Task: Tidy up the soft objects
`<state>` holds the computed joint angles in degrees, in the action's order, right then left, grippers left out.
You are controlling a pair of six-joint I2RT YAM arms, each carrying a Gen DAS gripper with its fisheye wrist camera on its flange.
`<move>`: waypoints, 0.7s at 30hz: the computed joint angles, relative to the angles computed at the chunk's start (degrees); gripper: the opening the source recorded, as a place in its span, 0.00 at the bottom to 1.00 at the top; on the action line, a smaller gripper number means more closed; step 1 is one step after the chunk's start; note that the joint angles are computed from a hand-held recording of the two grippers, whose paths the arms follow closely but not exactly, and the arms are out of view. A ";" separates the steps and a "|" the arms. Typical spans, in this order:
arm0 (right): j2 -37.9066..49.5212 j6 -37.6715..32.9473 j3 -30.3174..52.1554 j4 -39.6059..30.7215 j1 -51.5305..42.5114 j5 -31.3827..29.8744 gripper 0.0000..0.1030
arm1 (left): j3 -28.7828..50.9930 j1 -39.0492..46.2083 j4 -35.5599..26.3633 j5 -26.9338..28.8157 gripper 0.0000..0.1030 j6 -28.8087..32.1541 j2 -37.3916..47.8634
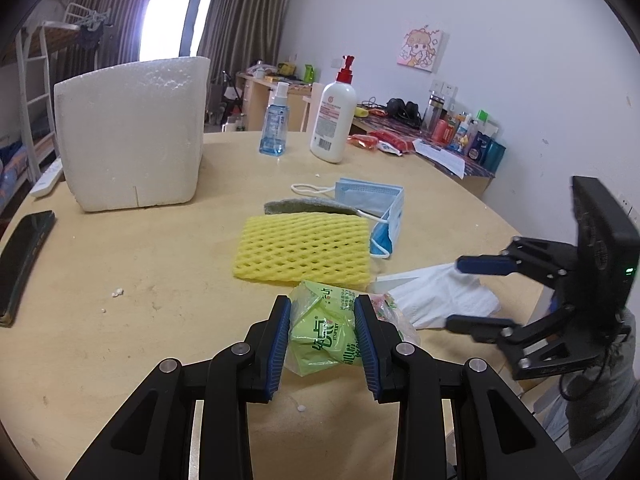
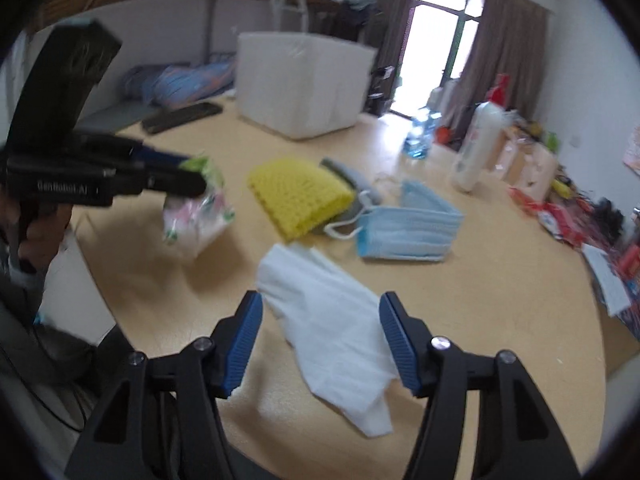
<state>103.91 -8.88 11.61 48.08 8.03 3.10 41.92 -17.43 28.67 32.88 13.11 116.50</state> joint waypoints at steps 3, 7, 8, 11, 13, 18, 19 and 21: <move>3.67 -1.29 2.91 -1.29 -0.27 1.27 0.63 | -0.08 0.05 0.11 -0.25 0.33 -0.04 -0.05; 5.44 -2.03 4.71 -4.12 -0.26 1.42 0.61 | 0.18 0.26 -0.29 -0.70 0.33 -0.07 0.01; 5.38 -1.41 4.77 -4.62 0.95 2.49 0.57 | 0.32 0.40 -0.42 -0.60 0.33 -0.18 0.09; 3.72 -0.46 4.48 -7.36 1.25 1.74 0.17 | 0.46 0.51 -0.69 -0.45 0.33 -0.37 0.03; 2.71 0.15 3.62 -7.87 1.07 0.70 0.12 | 0.58 0.60 -1.03 -0.05 0.33 -0.32 0.05; 2.85 2.23 6.51 -11.76 -1.76 -1.01 0.13 | 0.53 0.78 -0.89 0.45 0.33 -0.06 0.02; 2.90 2.59 7.28 -12.75 -1.94 -0.46 0.13 | 0.48 0.81 -0.85 0.55 0.33 -0.06 -0.09; 3.33 1.92 8.72 -13.94 -2.55 -0.41 0.13 | 0.32 1.02 -0.66 0.62 0.33 0.03 -0.26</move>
<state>107.23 -6.96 20.33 34.14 5.48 2.69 42.23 -16.41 28.01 33.49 13.14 116.25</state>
